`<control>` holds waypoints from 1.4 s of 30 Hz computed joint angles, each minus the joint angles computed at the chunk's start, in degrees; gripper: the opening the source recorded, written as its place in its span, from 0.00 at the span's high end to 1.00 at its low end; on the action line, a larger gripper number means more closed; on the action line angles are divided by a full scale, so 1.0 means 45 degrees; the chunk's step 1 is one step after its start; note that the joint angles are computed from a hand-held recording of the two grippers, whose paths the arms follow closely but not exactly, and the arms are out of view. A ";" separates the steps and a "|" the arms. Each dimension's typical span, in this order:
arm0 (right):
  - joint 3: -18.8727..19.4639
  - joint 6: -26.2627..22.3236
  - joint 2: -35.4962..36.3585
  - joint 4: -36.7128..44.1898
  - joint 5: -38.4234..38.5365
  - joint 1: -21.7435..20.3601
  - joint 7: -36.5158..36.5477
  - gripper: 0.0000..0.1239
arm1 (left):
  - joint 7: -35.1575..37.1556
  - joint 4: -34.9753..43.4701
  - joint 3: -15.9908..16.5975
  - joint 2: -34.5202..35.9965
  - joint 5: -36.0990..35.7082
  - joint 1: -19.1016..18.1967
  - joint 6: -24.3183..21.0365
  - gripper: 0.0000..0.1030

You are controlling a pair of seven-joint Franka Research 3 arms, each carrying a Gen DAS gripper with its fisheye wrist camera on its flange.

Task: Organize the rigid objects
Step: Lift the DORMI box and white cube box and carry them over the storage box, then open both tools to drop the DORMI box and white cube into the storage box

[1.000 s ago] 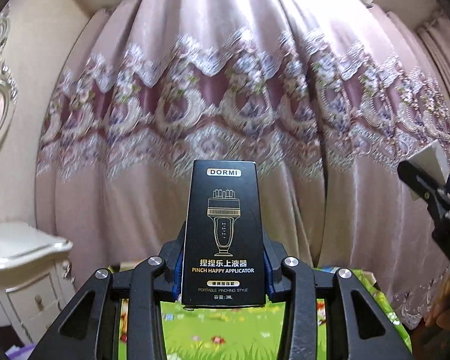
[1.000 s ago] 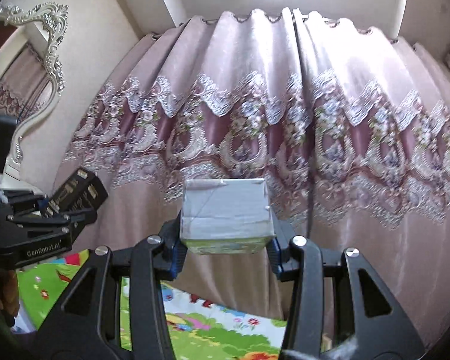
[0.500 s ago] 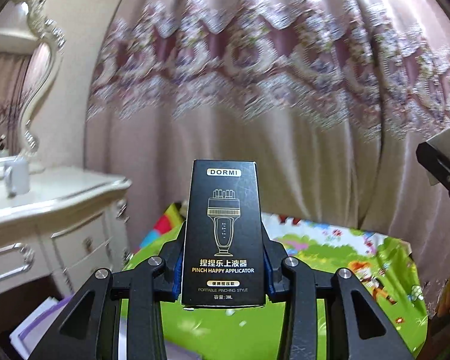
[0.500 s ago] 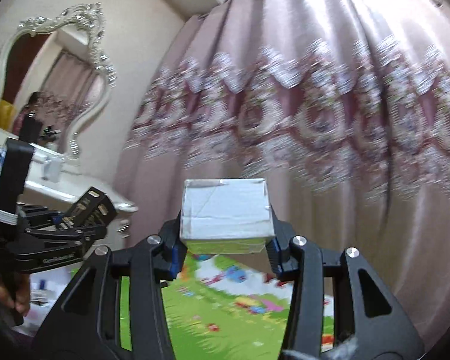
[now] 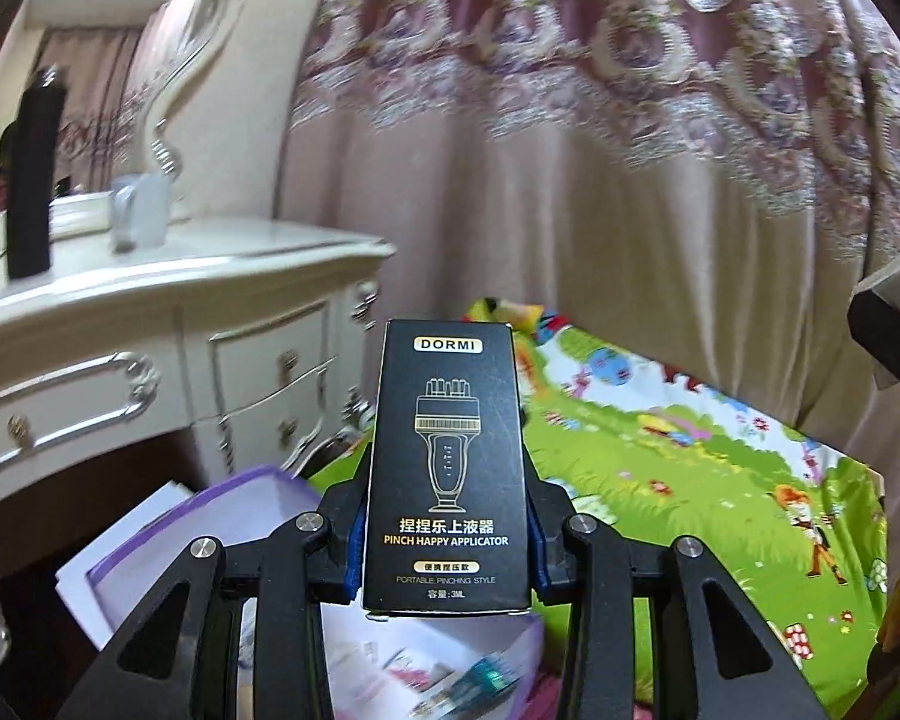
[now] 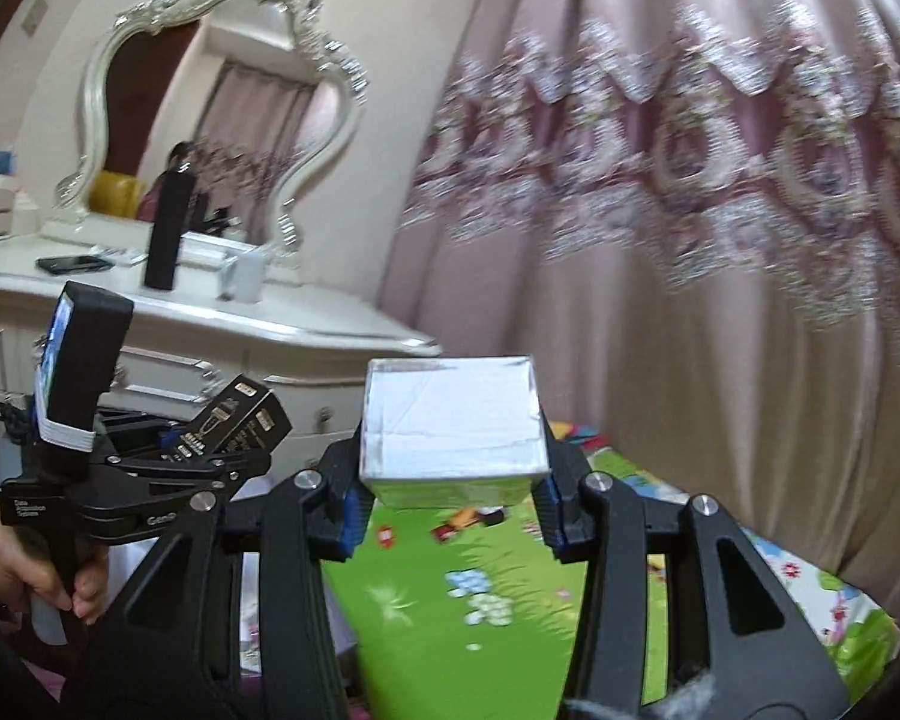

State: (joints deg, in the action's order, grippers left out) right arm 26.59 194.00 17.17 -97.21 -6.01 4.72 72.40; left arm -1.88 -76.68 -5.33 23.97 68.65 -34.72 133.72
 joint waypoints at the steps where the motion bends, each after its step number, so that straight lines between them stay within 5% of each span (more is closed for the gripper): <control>1: 0.0483 -0.0368 0.0255 0.0243 -0.0290 -0.0289 -0.0017 0.61 | -0.0085 -0.0198 0.0004 -0.0113 -0.0068 0.0037 -0.0031 0.61; 4: 0.2091 -0.1577 0.1080 0.0965 -0.0474 -0.1138 -0.0785 0.61 | -0.0460 -0.1060 -0.0104 -0.0569 -0.0341 0.0288 -0.0132 0.61; 7: 0.2330 -0.2940 0.1791 0.1859 -0.0255 -0.0799 -0.1542 0.61 | -0.0470 -0.1669 -0.0320 -0.0815 -0.0863 0.0611 -0.0300 0.61; 16: -0.0180 -0.9105 0.4427 0.6508 0.0100 0.2506 -0.1791 0.61 | -0.0765 -0.3327 -0.0729 -0.1261 -0.3009 0.1638 0.0170 0.61; 24: -0.1852 -1.2803 0.6530 0.9990 0.0689 0.4388 -0.2271 0.61 | -0.0521 -0.3679 -0.0829 -0.1180 -0.4226 0.1998 0.0126 0.61; 30: -0.2515 -1.3484 0.6815 1.0540 0.1918 0.4808 -0.2612 0.61 | -0.0211 -0.2986 -0.0749 -0.1120 -0.3670 0.1507 -0.1487 0.59; 32: -0.2590 -1.3749 0.6864 1.0763 0.2532 0.4791 -0.2738 0.53 | -0.0071 -0.2506 -0.0745 -0.1083 -0.3264 0.1209 -0.2539 0.40; 33: -0.2691 -1.3752 0.6833 1.0765 0.2766 0.4811 -0.2771 0.40 | -0.0021 -0.2236 -0.0747 -0.1023 -0.3060 0.1069 -0.3045 0.12; 34: -0.2837 -1.3570 0.6699 1.0562 0.2936 0.4855 -0.2827 0.35 | 0.0062 -0.1849 -0.0722 -0.0917 -0.2679 0.0789 -0.3912 0.00; 38: -0.3459 -1.2416 0.5836 0.9193 0.3595 0.5045 -0.3115 0.26 | 0.0795 -0.0654 -0.0641 -0.0572 -0.0869 -0.0226 -0.6413 0.00; 42: -0.3811 -1.2762 0.5689 0.9228 0.4185 0.5135 -0.3184 0.26 | 0.1694 -0.0828 -0.0905 -0.1016 -0.1562 0.0334 -0.5183 0.00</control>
